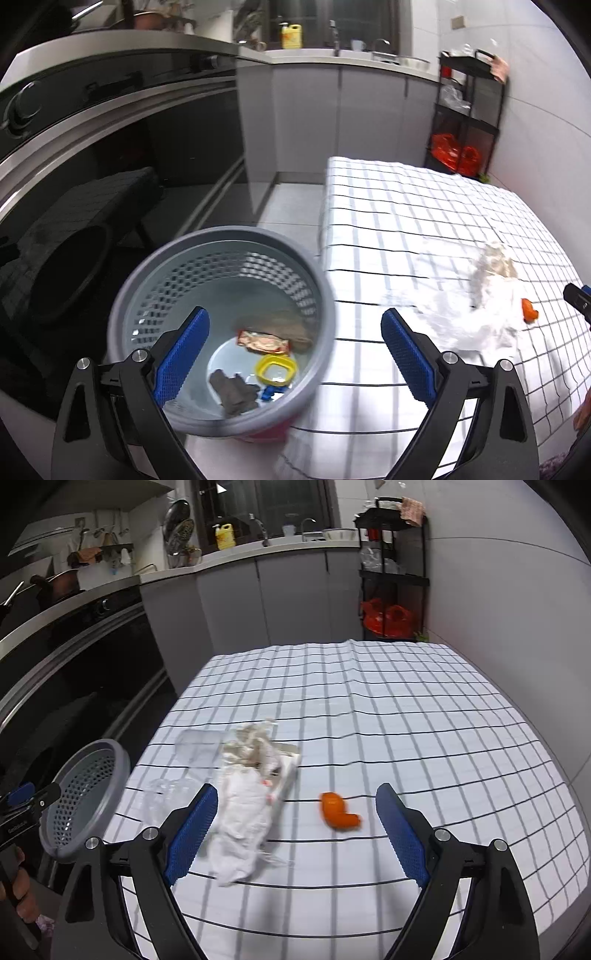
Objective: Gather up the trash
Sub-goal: 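Move both tools back over the table toward the remaining trash, then grasp the orange peel with the right tool while the left tool grasps the clear plastic bags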
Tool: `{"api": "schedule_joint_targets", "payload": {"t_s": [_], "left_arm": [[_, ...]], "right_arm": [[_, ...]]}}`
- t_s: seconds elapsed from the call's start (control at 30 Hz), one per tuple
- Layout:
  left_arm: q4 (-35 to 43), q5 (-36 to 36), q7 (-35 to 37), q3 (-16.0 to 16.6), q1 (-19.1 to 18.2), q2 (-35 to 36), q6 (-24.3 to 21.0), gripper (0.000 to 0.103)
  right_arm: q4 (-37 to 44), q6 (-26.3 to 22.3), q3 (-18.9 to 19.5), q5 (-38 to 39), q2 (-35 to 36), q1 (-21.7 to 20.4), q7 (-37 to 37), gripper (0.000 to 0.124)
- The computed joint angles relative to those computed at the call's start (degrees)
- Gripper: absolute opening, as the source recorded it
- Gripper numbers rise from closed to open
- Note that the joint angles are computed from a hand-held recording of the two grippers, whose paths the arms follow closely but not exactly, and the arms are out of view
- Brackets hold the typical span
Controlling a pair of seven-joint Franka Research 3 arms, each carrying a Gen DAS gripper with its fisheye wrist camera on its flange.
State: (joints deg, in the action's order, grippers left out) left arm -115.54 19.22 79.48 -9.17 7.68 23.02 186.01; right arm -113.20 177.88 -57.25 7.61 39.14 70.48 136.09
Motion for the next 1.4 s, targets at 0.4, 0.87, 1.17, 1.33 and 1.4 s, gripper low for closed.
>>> {"api": "schedule_joint_targets", "payload": {"t_s": [0.4, 0.87, 1.17, 1.33, 1.4], "left_arm": [[1.2, 1.5, 0.2, 0.9, -6.6, 2.4, -1.0, 0.095], [5.8, 0.5, 0.8, 0.1, -8.2, 6.6, -5.5, 0.095], [6.9, 0.6, 0.2, 2.0, -10.3, 7.5, -5.9, 0.095], [7.1, 1.0, -0.1, 2.4, -10.7, 7.6, -5.7, 0.095], [7.1, 0.9, 0.3, 1.5, -9.9, 7.7, -5.7, 0.095]], "right_arm": [[0.6, -4.8, 4.8, -6.5, -0.8, -5.9, 0.4, 0.083], [11.8, -12.5, 18.8, -13.6, 2.1, -22.1, 1.7, 0.083], [16.4, -15.3, 24.0, -19.6, 2.7, -27.5, 3.2, 0.082], [16.8, -16.3, 27.6, -22.6, 1.6, -30.4, 3.6, 0.063], [17.3, -16.8, 29.6, -23.5, 1.3, -32.2, 3.1, 0.047]]}}
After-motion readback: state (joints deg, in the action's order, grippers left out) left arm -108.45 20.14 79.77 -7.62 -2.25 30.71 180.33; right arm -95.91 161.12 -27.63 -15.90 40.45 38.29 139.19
